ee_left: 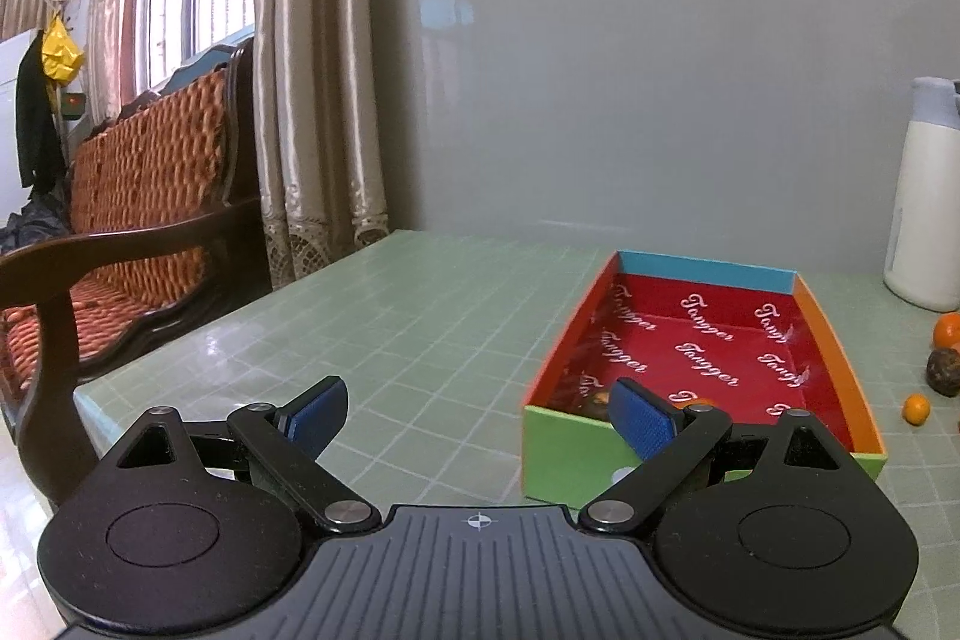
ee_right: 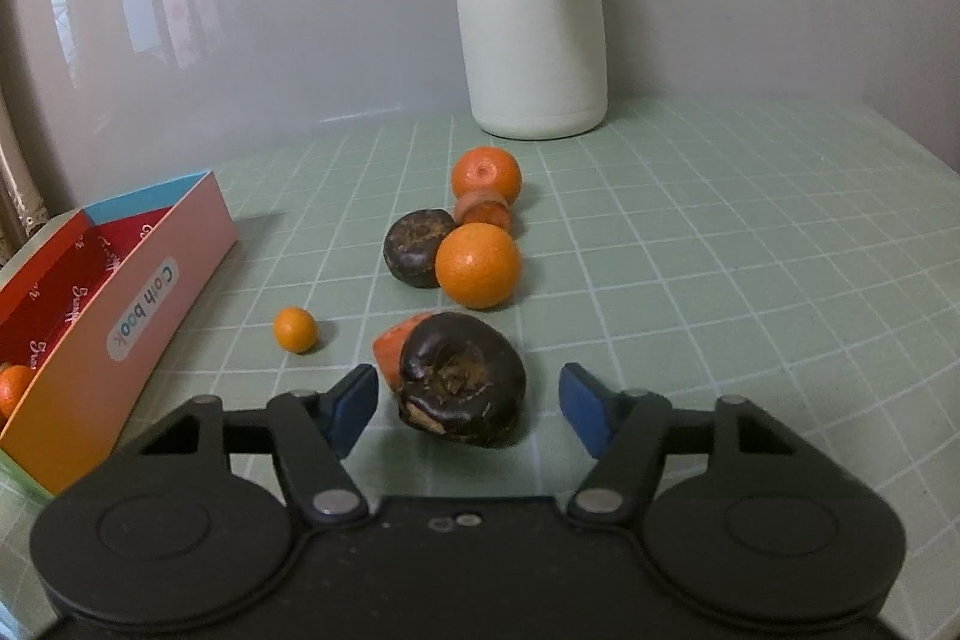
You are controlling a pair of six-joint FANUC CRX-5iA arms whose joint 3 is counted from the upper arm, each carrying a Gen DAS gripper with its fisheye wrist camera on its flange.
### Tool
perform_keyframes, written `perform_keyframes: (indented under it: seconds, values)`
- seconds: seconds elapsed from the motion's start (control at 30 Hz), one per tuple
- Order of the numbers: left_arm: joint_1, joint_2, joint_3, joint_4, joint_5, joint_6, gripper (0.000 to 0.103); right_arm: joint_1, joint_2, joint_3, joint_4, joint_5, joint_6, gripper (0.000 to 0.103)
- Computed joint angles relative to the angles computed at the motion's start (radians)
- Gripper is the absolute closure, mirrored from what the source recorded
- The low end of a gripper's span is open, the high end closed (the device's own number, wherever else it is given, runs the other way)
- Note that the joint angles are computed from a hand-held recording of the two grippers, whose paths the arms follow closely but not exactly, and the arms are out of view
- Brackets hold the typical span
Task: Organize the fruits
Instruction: 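Close the right tool on the dark brown fruit and carry it over the box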
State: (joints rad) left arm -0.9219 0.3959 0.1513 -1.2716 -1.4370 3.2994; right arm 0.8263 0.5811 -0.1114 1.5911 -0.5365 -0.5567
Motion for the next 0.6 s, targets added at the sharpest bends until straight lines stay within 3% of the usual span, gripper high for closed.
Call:
perform_keyframes:
  seconds: [0.03, 0.07, 0.6]
  values:
    - [0.001, -0.001, -0.002, 0.001, 0.000, 0.001, 0.009, 0.000, 0.000, 0.000, 0.004, 0.003, 0.002, 0.055]
    - [0.002, -0.001, -0.003, 0.002, 0.000, 0.002, 0.009, 0.003, 0.003, 0.005, -0.003, -0.004, 0.013, 0.058]
    - [0.014, 0.002, -0.018, 0.016, -0.004, 0.031, 0.009, -0.016, -0.020, -0.026, 0.124, 0.020, -0.071, 0.059]
